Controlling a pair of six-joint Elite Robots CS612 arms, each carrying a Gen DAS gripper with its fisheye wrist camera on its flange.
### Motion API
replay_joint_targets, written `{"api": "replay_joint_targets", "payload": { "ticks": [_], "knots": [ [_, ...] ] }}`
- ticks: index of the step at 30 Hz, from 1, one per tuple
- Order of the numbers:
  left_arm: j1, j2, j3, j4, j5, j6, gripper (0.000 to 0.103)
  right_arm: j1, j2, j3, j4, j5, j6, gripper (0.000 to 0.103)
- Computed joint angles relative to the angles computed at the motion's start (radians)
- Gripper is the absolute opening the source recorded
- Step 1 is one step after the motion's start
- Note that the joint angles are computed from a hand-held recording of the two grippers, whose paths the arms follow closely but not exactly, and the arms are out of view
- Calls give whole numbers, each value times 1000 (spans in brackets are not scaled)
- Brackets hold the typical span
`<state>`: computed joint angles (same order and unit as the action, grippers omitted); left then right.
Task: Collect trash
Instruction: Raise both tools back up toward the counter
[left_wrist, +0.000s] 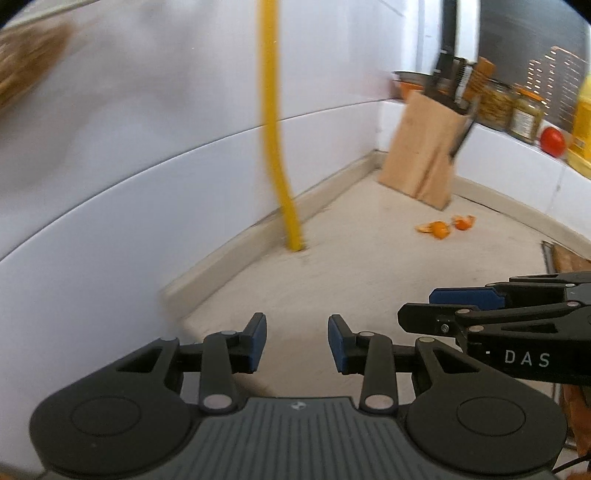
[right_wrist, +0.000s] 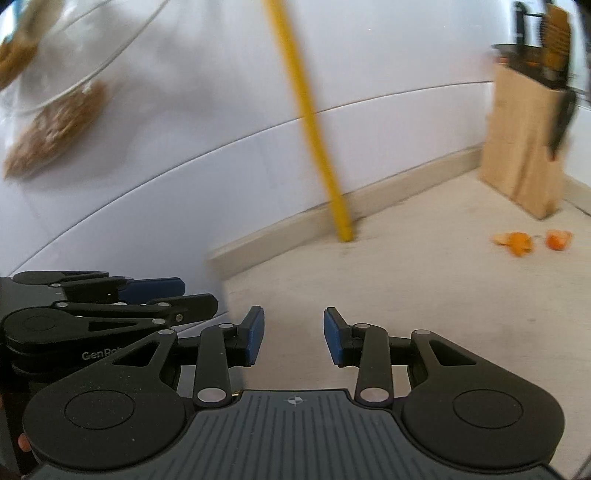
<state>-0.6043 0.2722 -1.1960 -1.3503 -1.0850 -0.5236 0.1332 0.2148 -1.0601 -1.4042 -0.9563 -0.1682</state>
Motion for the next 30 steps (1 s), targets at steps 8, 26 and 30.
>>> {"api": "replay_joint_targets", "payload": {
  "ticks": [8,26,30],
  "knots": [
    [-2,-55,153,-128,-73,88,32,-32,5,-3,-38,-68,71,45],
    [7,-228,587,-394,-197,198,32,-86,-11,81,-117,-226,146,47],
    [11,-298,746,-476,-204,210,32,-91,-31,139,-153,-247,136,47]
  ]
}}
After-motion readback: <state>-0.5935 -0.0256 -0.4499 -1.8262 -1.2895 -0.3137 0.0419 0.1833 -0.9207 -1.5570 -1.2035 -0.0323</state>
